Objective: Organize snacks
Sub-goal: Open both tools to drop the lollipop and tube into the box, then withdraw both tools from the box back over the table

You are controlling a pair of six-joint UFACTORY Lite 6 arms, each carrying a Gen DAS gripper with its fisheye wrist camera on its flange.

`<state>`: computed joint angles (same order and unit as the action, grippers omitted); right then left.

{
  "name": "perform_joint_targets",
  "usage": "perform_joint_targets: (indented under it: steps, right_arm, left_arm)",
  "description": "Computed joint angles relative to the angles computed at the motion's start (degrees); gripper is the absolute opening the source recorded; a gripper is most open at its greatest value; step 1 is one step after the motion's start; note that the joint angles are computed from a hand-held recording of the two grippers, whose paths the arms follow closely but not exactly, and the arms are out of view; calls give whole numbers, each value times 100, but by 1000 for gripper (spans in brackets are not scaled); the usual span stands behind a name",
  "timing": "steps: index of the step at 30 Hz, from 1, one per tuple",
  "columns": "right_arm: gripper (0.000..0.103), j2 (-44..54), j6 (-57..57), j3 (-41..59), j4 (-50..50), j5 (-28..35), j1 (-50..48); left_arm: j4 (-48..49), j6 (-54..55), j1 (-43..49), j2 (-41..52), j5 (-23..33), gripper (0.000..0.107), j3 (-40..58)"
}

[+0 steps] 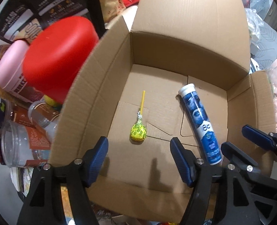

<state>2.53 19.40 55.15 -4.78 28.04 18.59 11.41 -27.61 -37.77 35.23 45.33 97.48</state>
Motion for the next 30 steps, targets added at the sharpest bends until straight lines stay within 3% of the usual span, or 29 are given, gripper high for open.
perform_joint_targets:
  steps: [14,30]
  right_arm:
    - [45,-1506,790,-387,-594,576,611]
    - [45,-3006,2026,-188,-1612,1835,2167]
  left_arm:
    - [699,-1039,-316,-2005,180,68,-1419]
    - [1787,-2697,-1451,-4115,1289,68,-2267]
